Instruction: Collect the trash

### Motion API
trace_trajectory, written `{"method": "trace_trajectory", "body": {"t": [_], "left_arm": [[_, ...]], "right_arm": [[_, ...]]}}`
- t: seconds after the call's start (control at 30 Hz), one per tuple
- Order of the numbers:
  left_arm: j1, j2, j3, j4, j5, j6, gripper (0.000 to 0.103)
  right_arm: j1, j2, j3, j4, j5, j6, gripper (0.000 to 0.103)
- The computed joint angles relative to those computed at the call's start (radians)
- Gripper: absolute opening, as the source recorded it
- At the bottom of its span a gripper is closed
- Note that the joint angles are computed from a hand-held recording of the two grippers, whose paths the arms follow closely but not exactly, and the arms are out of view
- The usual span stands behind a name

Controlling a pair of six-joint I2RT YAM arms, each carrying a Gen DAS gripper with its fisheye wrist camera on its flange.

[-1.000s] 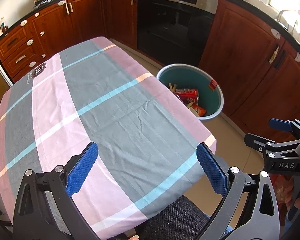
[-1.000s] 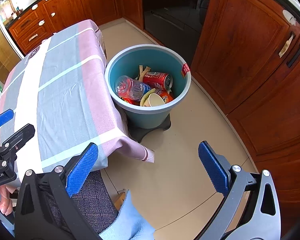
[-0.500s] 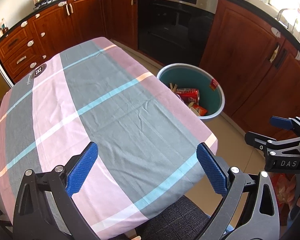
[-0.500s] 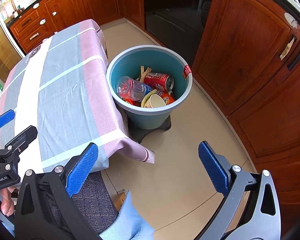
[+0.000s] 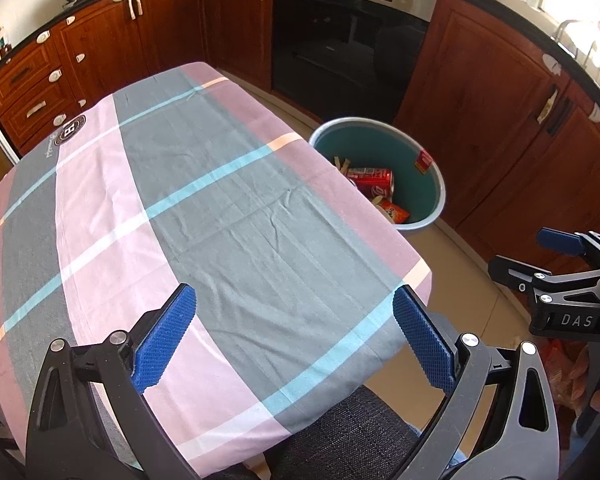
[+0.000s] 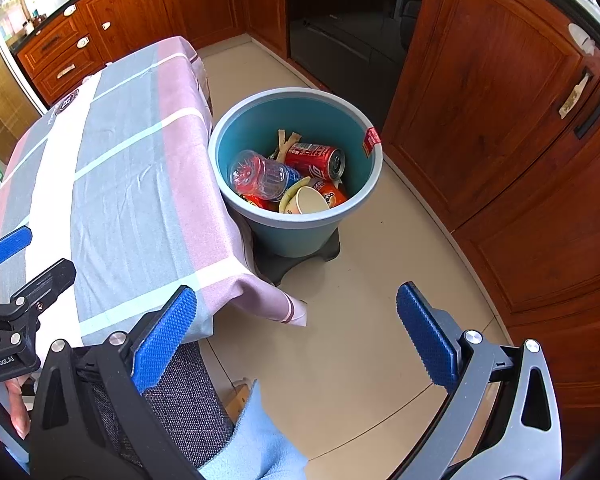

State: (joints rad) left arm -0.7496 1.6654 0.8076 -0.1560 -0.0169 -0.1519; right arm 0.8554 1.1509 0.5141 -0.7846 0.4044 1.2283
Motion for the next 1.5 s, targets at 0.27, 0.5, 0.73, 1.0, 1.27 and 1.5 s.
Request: {"method": "trace_trajectory", "body": {"t": [0.27,0.5,0.73,1.0,1.27,1.5], "left_arm": [[-0.011,-0.015,0.005,-0.02,-0.03,-0.004,0.099],[-0.004,-0.023,0.009,-0.037,-0.039,-0.007,0.099],[-0.011,-0.037,0.008,-0.045,-0.042,0.001,0.099],[-0.025,-0.047,0.004,-0.047,-0.066,0.005,0.099],[-0.026,-0.053,-0.001,-0.044,-0.069,0.006,0.099],[-0.028,-0.067,-0.007,-0.045,-0.076,0.005,0.099]], "right_arm": [[0.003,-0.002,0.01,-0.021,0.015,0.005,0.096],[0.005,-0.011,0.013,-0.04,0.02,0.011,0.096],[0.002,-0.017,0.022,-0.058,0.026,0.007,0.096],[0.014,-0.01,0.03,-0.072,0.039,0.018,0.096],[0.021,-0.012,0.033,-0.081,0.048,0.02,0.096],[0.023,-0.016,0.038,-0.086,0.048,0.015,0.096]]}}
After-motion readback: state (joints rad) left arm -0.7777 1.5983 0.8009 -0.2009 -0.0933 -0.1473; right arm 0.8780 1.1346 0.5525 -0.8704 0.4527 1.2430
